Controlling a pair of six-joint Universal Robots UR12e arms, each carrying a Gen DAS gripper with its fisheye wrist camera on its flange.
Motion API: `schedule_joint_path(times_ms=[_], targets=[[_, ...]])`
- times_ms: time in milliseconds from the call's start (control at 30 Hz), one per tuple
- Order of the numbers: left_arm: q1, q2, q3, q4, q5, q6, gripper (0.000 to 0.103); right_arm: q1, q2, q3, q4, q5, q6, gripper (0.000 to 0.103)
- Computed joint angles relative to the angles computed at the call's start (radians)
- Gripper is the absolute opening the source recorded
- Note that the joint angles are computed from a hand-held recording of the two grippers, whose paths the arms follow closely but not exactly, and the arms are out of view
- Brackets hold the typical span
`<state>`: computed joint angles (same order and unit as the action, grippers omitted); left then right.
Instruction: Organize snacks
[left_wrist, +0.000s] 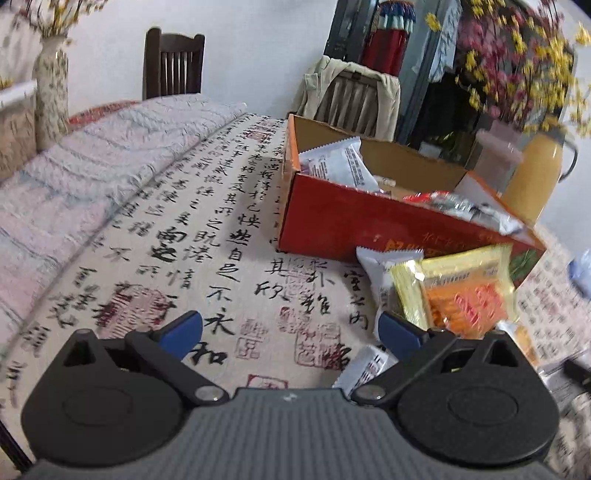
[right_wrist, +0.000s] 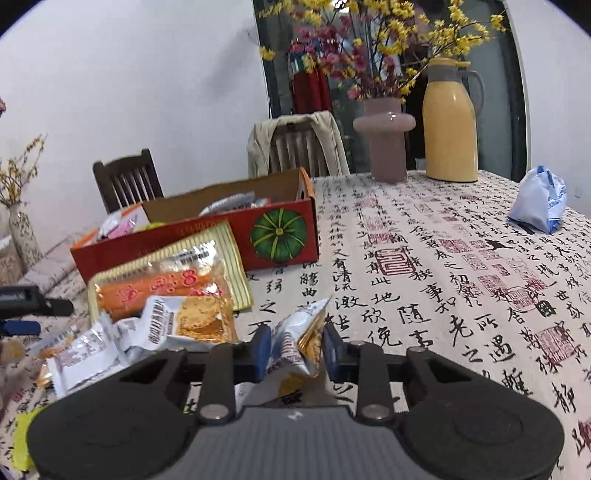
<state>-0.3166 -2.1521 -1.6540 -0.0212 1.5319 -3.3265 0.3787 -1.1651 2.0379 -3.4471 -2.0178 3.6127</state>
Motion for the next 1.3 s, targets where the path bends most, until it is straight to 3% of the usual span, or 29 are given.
schedule_joint_path(times_ms=[167,400,633,700,867,900,933,967,1200,1300], targets=[[-0.006,0.036,-0.022,-0.073,-0.021,-0.043,0.103,0.013,-0.003,0.018,-0.084,-0.004,-0.001,0.023],[-0.036,0.063,-0.016,-0.167,0.008,-0.079,0.103,0.020,-0.002,0.024,-0.134,0.016,-0.001,0.020],[-0.052,0.055,0.015,-0.242,0.029,-0.148,0.094,0.024,-0.002,0.031,-0.158,0.020,0.013,0.020],[-0.057,0.056,0.017,-0.244,0.039,-0.155,0.075,0.024,-0.003,0.032,-0.158,0.023,0.018,0.020],[-0.062,0.065,0.000,-0.214,0.038,-0.115,0.057,0.024,-0.004,0.039,-0.164,0.021,0.030,0.020],[-0.063,0.067,-0.005,-0.201,0.039,-0.099,0.048,0.024,-0.005,0.040,-0.166,0.020,0.032,0.020],[-0.064,0.068,-0.009,-0.192,0.041,-0.084,0.024,0.024,-0.005,0.040,-0.167,0.019,0.033,0.020],[-0.062,0.069,-0.009,-0.197,0.032,-0.074,0.023,0.024,-0.004,0.040,-0.167,0.019,0.033,0.020],[-0.052,0.072,-0.018,-0.185,0.016,-0.081,0.025,0.027,-0.003,0.037,-0.162,0.015,0.036,0.020],[-0.051,0.079,-0.026,-0.173,0.002,-0.080,0.044,0.026,-0.003,0.037,-0.161,0.012,0.042,0.020]])
